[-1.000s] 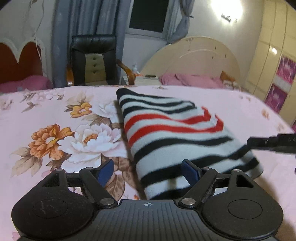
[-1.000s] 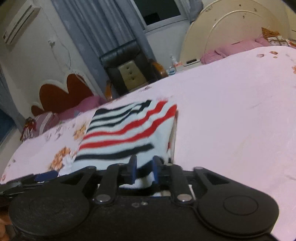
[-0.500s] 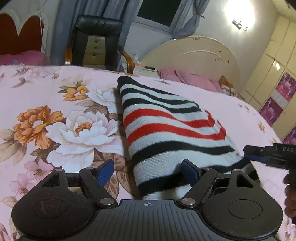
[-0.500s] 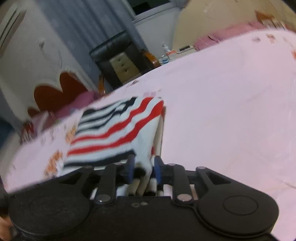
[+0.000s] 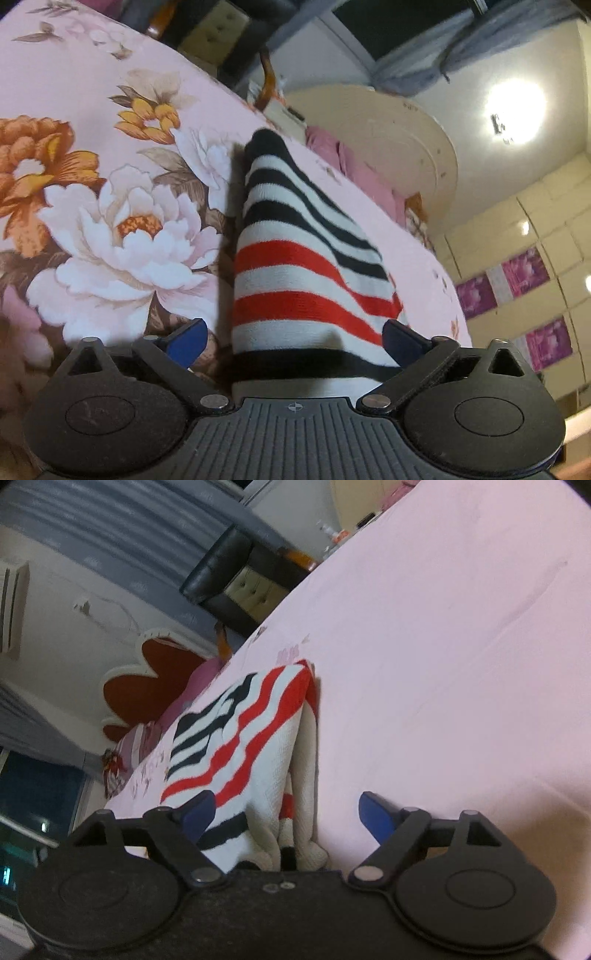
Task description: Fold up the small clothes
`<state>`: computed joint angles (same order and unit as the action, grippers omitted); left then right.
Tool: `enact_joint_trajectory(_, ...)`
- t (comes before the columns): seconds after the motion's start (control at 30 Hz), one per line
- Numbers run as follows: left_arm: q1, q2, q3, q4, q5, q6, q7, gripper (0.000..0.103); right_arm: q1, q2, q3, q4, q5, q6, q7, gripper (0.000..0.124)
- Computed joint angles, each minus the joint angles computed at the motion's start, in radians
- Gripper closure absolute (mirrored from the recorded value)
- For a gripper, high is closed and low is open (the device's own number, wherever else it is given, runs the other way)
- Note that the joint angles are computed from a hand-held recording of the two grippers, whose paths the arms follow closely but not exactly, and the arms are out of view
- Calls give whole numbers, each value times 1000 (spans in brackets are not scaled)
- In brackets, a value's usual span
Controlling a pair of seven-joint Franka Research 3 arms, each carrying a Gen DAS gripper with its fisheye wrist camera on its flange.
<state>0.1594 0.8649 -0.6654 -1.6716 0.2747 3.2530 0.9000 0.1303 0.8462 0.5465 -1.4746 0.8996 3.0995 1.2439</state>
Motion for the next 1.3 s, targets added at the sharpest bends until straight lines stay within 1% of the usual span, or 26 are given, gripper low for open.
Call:
enact_joint_trajectory(0.03,6,13,-11,22,10,-39,15,17,-11,-2,10,-5,1,-5,-10,40)
enact_joint_trajectory(0.07,16,32,-30,45,15,-76,43,20,-22,2,22,-4,3,-14,-24,40)
enact_joint_trajectory(0.1,28,55,-55,65,15,-102,79,21,-35,7,35,-2,8,-24,-41,40)
enact_joint_trajectory(0.17,31,78,-74,97,11,-143,138,21,-58,24,58,15,25,-64,-77,39)
enact_joint_trajectory(0.2,23,85,-73,116,9,-161,164,21,-69,33,67,28,36,-98,-98,39)
enact_joint_trajectory(0.23,21,93,-76,132,4,-178,188,21,-69,37,59,40,39,-134,-107,39)
enact_joint_trajectory(0.3,11,111,-80,174,-4,-220,240,21,-48,37,21,65,29,-200,-108,39)
enact_joint_trajectory(0.4,4,132,-92,218,-26,-262,310,21,-27,40,-21,96,41,-269,-107,40)
enact_joint_trajectory(0.5,8,140,-101,231,-54,-278,366,21,5,55,-68,145,43,-339,-105,40)
enact_joint_trajectory(0.6,-14,138,-83,248,-80,-285,401,21,39,80,-106,206,45,-396,-111,40)
enact_joint_trajectory(0.7,-43,129,-53,262,-107,-288,425,20,92,123,-149,294,11,-434,-98,40)
enact_joint_trajectory(0.8,-45,130,-52,264,-140,-289,464,21,111,140,-160,325,-3,-432,-105,40)
enact_joint_trajectory(0.83,-41,131,-56,261,-152,-287,480,21,105,137,-154,315,3,-428,-119,45)
enact_joint_trajectory(0.87,-38,131,-59,257,-162,-283,496,21,97,128,-149,297,11,-425,-131,53)
enact_joint_trajectory(0.9,-39,131,-58,254,-173,-277,509,21,82,117,-140,274,28,-418,-148,57)
enact_joint_trajectory(0.97,-47,125,-48,250,-195,-269,526,21,68,115,-127,257,66,-399,-156,71)
enact_joint_trajectory(1.13,-104,106,14,275,-243,-279,549,21,97,111,-144,251,67,-346,-154,71)
enact_joint_trajectory(1.2,-137,98,51,292,-263,-288,545,21,99,114,-137,251,70,-326,-160,71)
enact_joint_trajectory(1.3,-188,77,114,297,-279,-287,542,21,118,116,-151,262,46,-308,-134,73)
